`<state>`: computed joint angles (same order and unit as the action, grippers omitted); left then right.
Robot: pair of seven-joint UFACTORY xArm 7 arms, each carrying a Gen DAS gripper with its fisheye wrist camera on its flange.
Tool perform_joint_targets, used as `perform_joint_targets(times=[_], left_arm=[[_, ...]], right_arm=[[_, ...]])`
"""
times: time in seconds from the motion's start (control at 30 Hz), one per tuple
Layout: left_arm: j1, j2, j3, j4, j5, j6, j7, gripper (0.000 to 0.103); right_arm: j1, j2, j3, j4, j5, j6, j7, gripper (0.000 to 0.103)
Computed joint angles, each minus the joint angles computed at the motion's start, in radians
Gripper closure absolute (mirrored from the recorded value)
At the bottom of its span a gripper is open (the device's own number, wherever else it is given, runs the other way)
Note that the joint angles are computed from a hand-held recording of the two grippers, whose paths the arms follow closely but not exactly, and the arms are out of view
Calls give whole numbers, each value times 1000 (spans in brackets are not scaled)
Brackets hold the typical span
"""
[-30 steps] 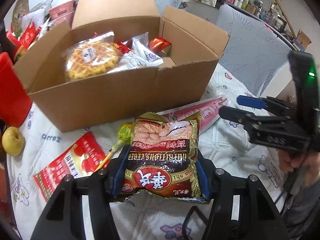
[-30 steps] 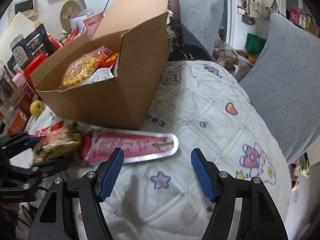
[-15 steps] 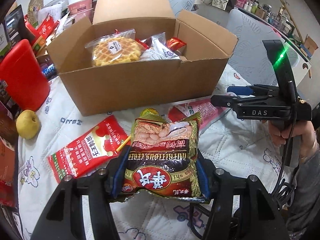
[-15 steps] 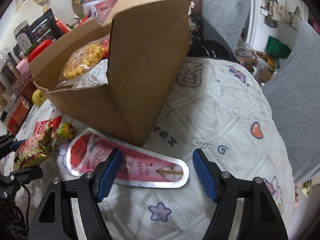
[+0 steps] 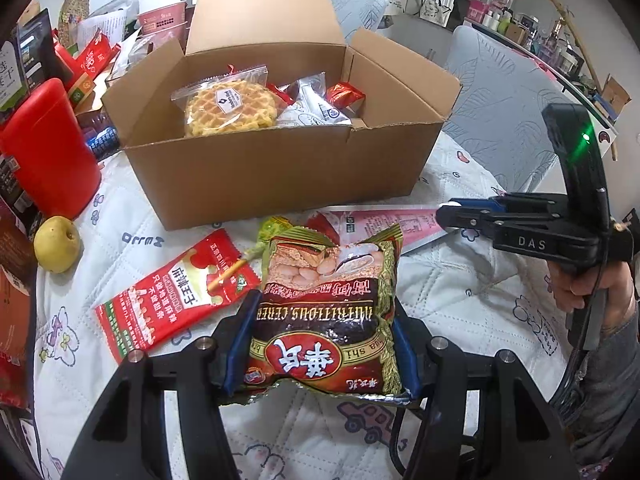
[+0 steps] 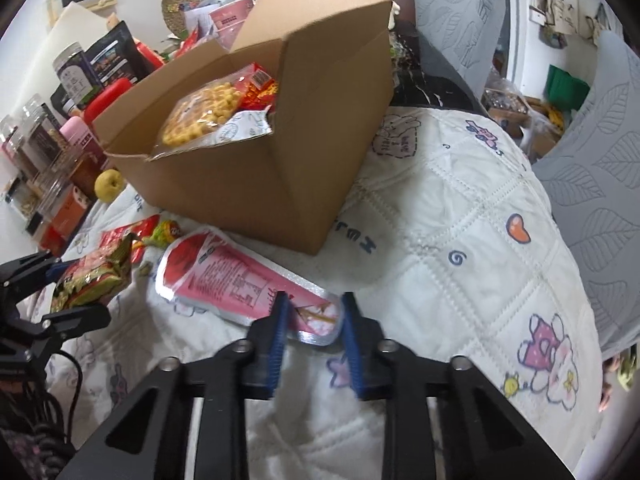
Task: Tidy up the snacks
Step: 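Grasp the pink rose-printed pouch with the right tool while the left tool holds the cereal bag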
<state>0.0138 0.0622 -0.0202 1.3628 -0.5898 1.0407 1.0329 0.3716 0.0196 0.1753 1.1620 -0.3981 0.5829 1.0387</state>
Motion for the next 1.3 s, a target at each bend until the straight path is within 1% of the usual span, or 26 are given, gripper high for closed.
perform_joint_targets(times=[0.03, 0.17, 0.3, 0.53, 0.67, 0.8, 0.83, 0.9, 0.97, 1.0, 1.07, 1.1, 1.13, 1.2, 1.3], left_arm=[[1, -3, 1, -3, -2, 0, 2, 44], [7, -17, 8, -13, -10, 3, 10, 44], [12, -33, 16, -29, -16, 6, 17, 44], [15, -58, 28, -66, -15, 1, 26, 44], [17, -74, 35, -90, -13, -4, 29, 44], [14, -87, 40, -118, -2, -30, 32, 44], [13, -87, 40, -123, 5, -33, 31, 44], [11, -83, 40, -128, 18, -30, 32, 44], [9, -85, 39, -140, 25, -39, 38, 44], [7, -83, 37, -145, 35, -47, 36, 44], [3, -77, 34, -149, 54, -56, 29, 44], [1, -75, 32, -152, 59, -61, 26, 44], [-1, -73, 31, -152, 66, -63, 22, 44], [-4, -64, 26, -151, 88, -66, 9, 44], [-5, -56, 24, -150, 89, -65, 5, 44]], right_arm=[[4, -5, 3, -4, -8, -1, 15, 91], [13, -29, 17, -27, -40, -17, 78, 96], [26, -50, 40, -40, -70, -18, 125, 96], [63, -55, 75, -25, -81, 0, 154, 96], [88, -40, 86, -6, -91, 19, 180, 96], [108, -35, 87, -11, -91, 1, 207, 96], [112, -29, 88, -8, -83, 6, 201, 96], [124, -7, 89, 21, -76, 60, 195, 95], [133, 7, 82, 35, -67, 85, 195, 93], [137, 12, 79, 42, -73, 92, 199, 90], [147, 24, 75, 68, -109, 125, 205, 78], [156, 35, 75, 92, -132, 161, 212, 58], [166, 48, 74, 119, -159, 208, 219, 42], [188, 77, 68, 170, -218, 279, 218, 41], [199, 104, 49, 201, -246, 291, 194, 41]])
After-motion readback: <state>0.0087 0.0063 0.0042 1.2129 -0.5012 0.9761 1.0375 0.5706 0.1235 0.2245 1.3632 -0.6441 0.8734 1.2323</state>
